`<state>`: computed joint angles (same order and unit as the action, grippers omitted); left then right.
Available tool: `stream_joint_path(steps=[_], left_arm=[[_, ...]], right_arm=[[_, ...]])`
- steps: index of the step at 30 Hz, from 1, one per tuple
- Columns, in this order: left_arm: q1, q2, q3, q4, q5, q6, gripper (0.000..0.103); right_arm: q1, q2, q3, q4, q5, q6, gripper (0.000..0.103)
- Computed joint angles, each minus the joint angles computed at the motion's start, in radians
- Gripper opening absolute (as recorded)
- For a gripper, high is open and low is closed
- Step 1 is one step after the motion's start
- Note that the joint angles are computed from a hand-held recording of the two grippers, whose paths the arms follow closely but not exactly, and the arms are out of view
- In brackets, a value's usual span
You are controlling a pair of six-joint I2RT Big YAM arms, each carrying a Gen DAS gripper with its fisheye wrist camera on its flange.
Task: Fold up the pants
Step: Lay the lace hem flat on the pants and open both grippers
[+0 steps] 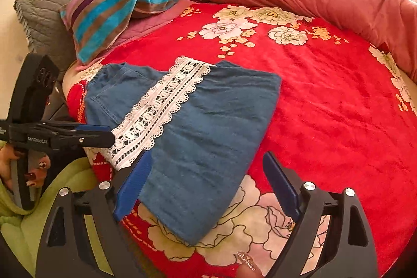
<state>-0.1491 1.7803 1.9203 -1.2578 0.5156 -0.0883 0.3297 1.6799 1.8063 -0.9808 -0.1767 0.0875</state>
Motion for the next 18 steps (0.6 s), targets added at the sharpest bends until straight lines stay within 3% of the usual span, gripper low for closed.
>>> stream_joint_path(steps=[1,3,4,7,11,18], left_arm=[[-0.008,0.008,0.003,-0.011,-0.019,0.000,0.058],[-0.026,0.008,-0.004,-0.007,-0.053,0.008,0.043],[-0.032,0.007,-0.005,-0.010,-0.053,0.023,0.022],[-0.036,-0.009,-0.016,-0.004,-0.069,0.051,0.013],[-0.032,-0.050,-0.053,0.029,-0.120,0.074,0.011],[-0.047,-0.033,-0.046,0.006,-0.158,0.090,0.016]], right_arm=[[0.000,-0.002,-0.003,0.002,-0.001,0.002,0.086],[-0.001,-0.002,-0.007,0.004,-0.007,0.003,0.086],[0.001,-0.003,-0.010,0.006,-0.009,0.004,0.086],[0.007,0.002,-0.007,0.001,-0.018,0.003,0.083],[0.028,0.004,0.008,0.003,-0.043,-0.028,0.076],[0.049,0.040,0.036,-0.031,-0.018,-0.045,0.073]])
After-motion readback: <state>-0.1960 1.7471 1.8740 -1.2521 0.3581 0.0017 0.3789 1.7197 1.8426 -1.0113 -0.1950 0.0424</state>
